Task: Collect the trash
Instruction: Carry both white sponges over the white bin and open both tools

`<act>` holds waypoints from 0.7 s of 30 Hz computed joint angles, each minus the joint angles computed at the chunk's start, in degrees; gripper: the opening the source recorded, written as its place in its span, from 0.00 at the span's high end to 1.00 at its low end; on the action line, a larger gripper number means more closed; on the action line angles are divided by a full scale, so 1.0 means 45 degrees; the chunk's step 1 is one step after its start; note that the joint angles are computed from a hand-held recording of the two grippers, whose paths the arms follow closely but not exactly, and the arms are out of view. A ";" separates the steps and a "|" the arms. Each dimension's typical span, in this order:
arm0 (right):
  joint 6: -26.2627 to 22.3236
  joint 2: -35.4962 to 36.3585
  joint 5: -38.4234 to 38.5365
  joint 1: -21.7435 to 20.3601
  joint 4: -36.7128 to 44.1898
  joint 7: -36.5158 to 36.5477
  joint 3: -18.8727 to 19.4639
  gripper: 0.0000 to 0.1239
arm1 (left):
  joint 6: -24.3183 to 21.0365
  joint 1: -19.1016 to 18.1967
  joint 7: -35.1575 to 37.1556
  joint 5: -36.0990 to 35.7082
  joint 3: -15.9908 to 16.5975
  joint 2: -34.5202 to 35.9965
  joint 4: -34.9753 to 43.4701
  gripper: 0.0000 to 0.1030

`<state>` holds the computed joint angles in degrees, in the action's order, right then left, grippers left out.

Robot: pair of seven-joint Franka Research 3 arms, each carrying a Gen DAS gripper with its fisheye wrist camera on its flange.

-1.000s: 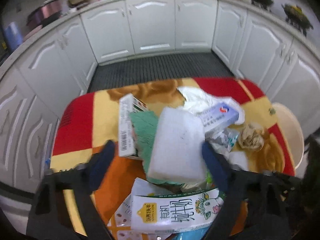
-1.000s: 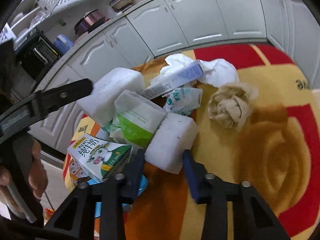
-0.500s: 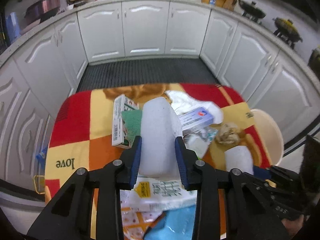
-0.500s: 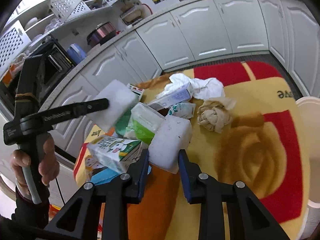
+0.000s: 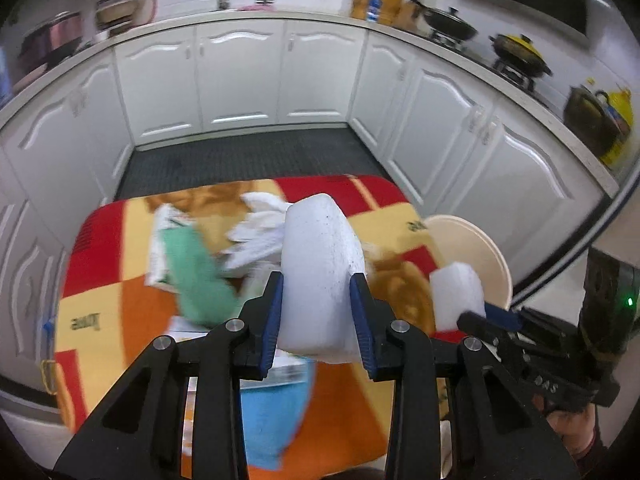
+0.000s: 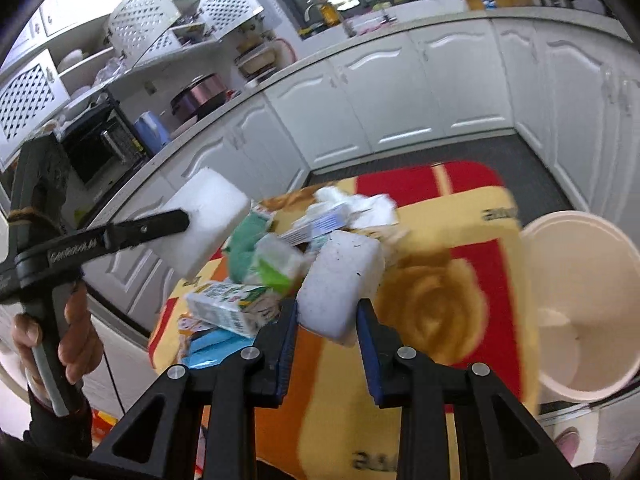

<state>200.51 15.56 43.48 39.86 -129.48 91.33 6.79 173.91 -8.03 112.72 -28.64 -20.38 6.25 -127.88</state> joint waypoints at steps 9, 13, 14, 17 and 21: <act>0.0401 -0.1468 0.4773 0.0565 -0.1865 -0.2838 -0.0920 0.77 | 0.0096 -0.1323 -0.2476 0.2700 -0.0328 0.1637 0.1372 0.70; 0.0504 -0.1751 0.4876 -0.0383 -0.2665 -0.2274 -0.0443 0.77 | -0.0090 -0.2321 -0.4168 0.4425 0.0116 0.2943 0.2711 0.70; 0.0609 -0.1771 0.4588 -0.0692 -0.2896 -0.1864 -0.0280 0.77 | -0.0170 -0.2458 -0.4434 0.4706 0.0131 0.3255 0.3049 0.70; 0.0634 -0.1665 0.4994 -0.1150 -0.2988 -0.2135 -0.0079 0.77 | -0.0547 -0.3236 -0.5437 0.5747 0.0572 0.4379 0.4334 0.70; 0.0474 -0.1382 0.5619 -0.1463 -0.2834 -0.2702 -0.0180 0.77 | -0.0775 -0.3988 -0.6682 0.6827 0.1121 0.5482 0.5503 0.68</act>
